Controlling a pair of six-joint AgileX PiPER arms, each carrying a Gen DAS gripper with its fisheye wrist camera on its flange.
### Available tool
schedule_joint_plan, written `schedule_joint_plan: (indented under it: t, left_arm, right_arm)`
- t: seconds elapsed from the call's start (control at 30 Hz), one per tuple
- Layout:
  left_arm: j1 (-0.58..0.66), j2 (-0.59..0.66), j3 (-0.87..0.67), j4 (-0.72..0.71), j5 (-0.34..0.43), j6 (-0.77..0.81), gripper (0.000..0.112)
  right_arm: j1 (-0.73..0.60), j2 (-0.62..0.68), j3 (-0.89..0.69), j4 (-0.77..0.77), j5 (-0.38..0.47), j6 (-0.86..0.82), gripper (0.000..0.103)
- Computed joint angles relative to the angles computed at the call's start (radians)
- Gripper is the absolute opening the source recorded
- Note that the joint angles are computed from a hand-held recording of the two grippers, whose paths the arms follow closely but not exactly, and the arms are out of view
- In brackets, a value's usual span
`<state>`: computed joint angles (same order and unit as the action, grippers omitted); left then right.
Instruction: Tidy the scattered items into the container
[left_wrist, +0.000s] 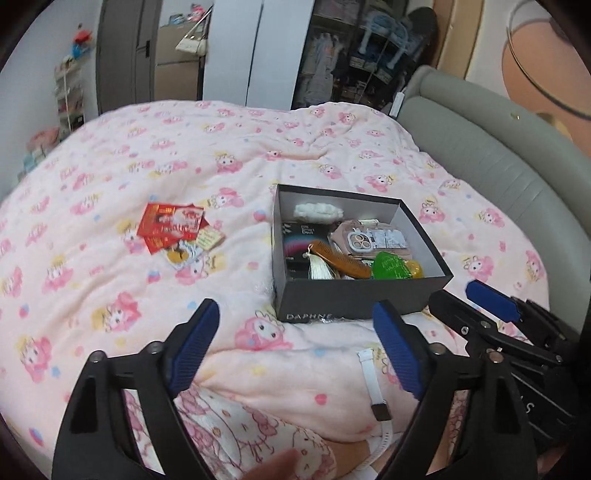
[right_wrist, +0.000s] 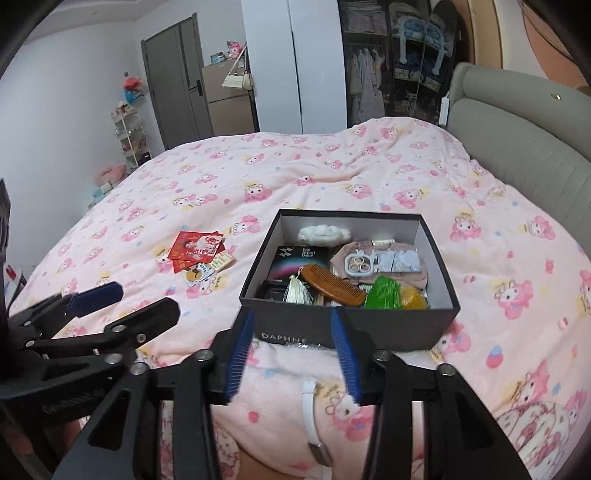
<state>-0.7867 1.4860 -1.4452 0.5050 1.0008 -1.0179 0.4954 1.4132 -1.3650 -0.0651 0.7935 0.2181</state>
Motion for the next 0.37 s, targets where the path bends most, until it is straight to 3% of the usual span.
schedule_joint_plan:
  t: [0.17, 0.37]
  left_arm:
    - [-0.021, -0.032, 0.084, 0.015, -0.061, -0.061, 0.091]
    - [-0.064, -0.018, 0.08, 0.051, -0.056, -0.079, 0.095]
  right_arm:
    - [-0.005, -0.026, 0.052, 0.014, -0.001, 0.007, 0.058]
    - [-0.023, -0.071, 0.111, 0.018, -0.01, 0.016, 0.058]
